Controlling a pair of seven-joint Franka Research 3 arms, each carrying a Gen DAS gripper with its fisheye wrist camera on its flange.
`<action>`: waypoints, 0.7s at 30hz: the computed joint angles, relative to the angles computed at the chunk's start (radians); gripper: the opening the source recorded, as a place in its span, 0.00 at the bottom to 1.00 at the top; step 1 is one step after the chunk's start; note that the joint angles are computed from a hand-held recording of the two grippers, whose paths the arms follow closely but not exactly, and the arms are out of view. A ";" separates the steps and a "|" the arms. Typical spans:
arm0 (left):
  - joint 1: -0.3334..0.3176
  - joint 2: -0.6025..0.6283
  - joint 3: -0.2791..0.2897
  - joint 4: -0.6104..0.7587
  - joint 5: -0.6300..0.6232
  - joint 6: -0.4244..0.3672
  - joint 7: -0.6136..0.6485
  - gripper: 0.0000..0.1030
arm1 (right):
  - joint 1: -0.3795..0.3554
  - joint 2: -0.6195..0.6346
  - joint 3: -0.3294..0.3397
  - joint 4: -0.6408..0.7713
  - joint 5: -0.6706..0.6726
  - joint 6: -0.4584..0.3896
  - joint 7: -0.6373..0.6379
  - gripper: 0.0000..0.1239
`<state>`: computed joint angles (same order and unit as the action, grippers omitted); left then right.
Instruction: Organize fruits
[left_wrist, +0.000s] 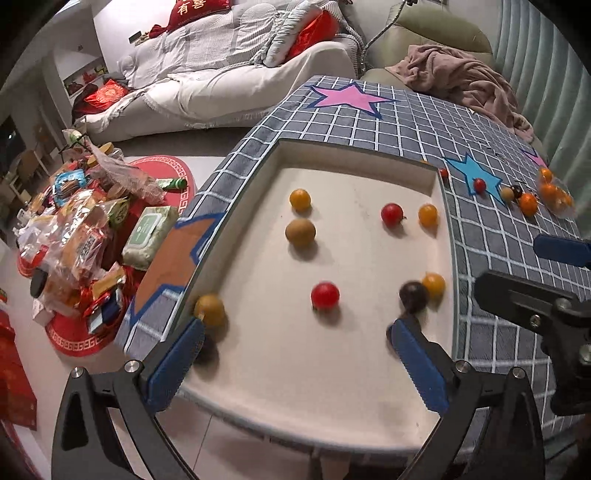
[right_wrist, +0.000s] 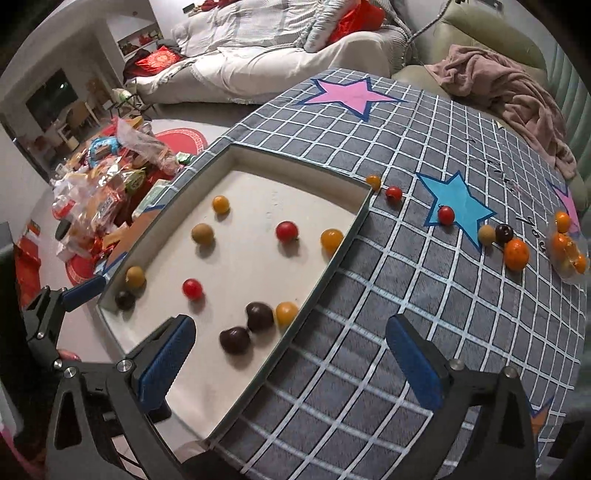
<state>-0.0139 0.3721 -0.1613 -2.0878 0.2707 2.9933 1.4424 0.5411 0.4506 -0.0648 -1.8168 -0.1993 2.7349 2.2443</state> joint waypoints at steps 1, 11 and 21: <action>0.009 -0.012 -0.008 -0.018 -0.006 0.008 0.005 0.99 | 0.010 -0.007 -0.005 -0.006 -0.010 0.000 0.008 0.83; 0.024 -0.112 -0.009 -0.153 -0.026 0.045 0.016 0.99 | 0.056 -0.059 -0.013 -0.064 -0.107 0.001 0.099 0.83; -0.028 -0.150 0.066 -0.210 0.083 0.080 -0.062 0.99 | 0.058 -0.062 0.007 -0.073 -0.138 0.000 0.133 0.83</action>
<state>-0.0420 0.2217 -0.0957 -2.2983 0.3537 3.0738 1.3802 0.5988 0.3885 -0.0574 -1.8902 -0.3371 2.7347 2.3768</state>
